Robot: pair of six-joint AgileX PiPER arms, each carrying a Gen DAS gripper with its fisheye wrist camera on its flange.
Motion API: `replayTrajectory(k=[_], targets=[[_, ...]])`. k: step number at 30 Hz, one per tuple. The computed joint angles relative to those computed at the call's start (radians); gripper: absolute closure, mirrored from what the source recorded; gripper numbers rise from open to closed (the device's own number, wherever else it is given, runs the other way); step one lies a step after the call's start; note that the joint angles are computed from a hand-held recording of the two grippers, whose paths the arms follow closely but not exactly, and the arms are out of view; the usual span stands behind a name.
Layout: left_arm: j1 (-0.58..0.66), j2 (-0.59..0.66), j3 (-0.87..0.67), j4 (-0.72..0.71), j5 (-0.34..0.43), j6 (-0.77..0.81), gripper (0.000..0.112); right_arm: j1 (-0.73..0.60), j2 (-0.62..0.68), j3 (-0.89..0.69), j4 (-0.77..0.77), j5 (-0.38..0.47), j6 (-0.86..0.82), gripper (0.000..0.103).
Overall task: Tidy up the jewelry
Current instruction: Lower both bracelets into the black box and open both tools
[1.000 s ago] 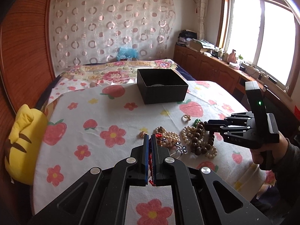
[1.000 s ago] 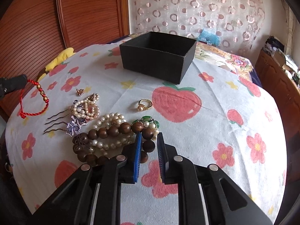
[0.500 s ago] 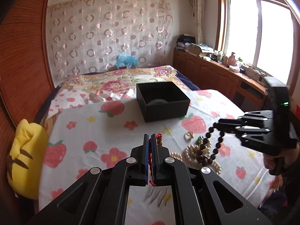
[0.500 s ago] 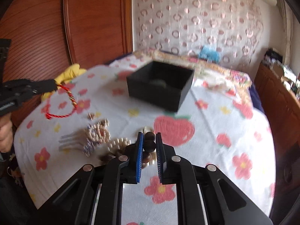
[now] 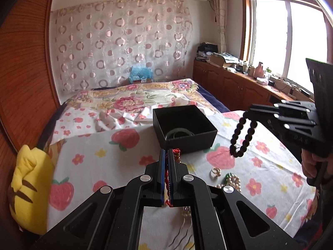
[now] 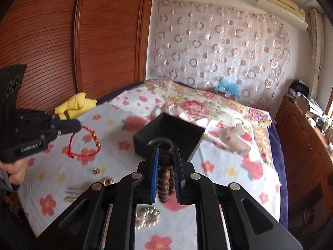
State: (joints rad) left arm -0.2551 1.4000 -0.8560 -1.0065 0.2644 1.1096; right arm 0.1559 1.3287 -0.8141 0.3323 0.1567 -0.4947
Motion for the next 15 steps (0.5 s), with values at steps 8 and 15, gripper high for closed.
replayTrajectory(k=[8,15], targets=[[-0.021,0.057,-0.092,0.113,-0.008,-0.117,0.111,-0.003,0.139,-0.185,-0.193,0.025,0.172,0.088],[-0.030,0.118,-0.161,0.219,-0.018,-0.225,0.110,-0.029,0.277,-0.319,-0.277,0.023,0.250,0.088]])
